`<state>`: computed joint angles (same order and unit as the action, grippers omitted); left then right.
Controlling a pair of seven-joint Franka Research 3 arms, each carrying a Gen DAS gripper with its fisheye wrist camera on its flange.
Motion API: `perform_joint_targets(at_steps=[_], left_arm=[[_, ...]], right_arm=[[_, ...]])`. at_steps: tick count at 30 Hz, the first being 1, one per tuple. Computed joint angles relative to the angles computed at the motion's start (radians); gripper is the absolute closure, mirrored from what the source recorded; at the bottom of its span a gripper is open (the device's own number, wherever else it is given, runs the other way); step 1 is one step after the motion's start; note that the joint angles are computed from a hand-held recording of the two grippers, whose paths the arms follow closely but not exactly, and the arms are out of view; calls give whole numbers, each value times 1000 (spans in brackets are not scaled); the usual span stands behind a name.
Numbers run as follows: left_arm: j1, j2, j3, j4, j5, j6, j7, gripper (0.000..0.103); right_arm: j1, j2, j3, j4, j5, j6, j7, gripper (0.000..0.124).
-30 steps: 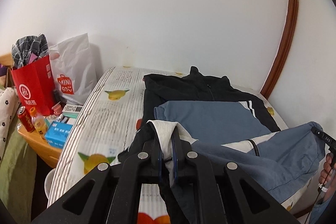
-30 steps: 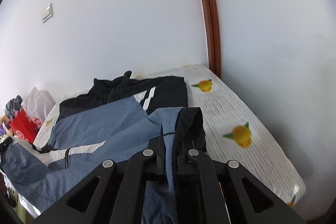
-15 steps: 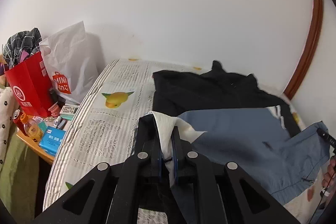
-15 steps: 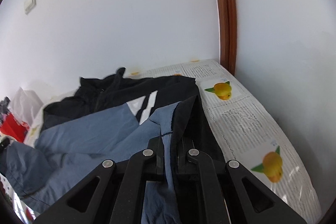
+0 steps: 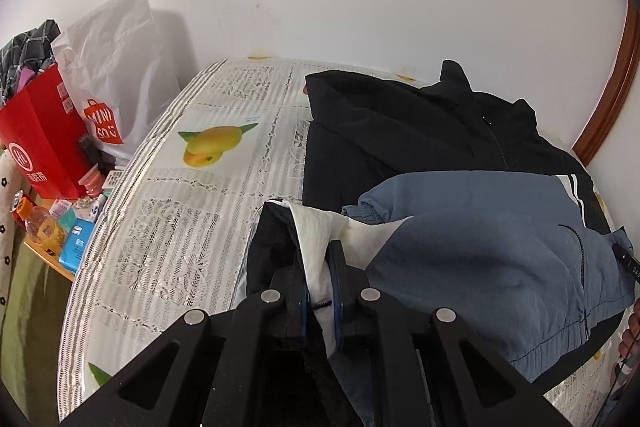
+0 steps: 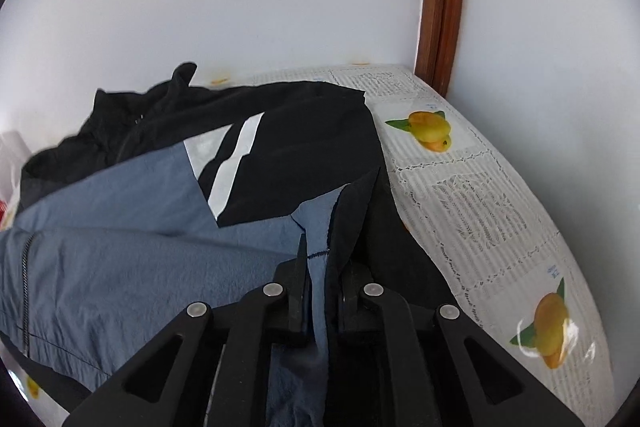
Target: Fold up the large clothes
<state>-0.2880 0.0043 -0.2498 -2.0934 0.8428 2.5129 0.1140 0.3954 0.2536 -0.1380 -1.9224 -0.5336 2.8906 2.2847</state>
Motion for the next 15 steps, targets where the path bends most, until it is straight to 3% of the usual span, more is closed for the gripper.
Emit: perform_joint_targets(at_steps=[4,6,7,9,11,12,15], left_arm=[[3,-14,2,-12,-27,25,24,91],[5,-29,-1,-25,-51,40,42,83],[5,-40,-3,-34,-61,44,49,82],[8,-68,-6,-61,-76,67,53,76],[14,-109,-2,-112,-119,140,71,66],[18,-122,-5,-129,-132,163,73,63],[31,-183,-27,-186,-140,177,53,63]], right_arm=[[-30,-39,41,-27,55,-28,-99,97],[-69,-90,83,-86,144,8,-202,84],[-81,-114,94,-117,152,39,-217,84],[-53,-188,33,-210,6,153,-78,83],[-90,-240,60,-271,41,190,-117,83],[-104,-256,73,-290,93,185,-160,83],[-152,-281,102,-308,41,117,-97,83]])
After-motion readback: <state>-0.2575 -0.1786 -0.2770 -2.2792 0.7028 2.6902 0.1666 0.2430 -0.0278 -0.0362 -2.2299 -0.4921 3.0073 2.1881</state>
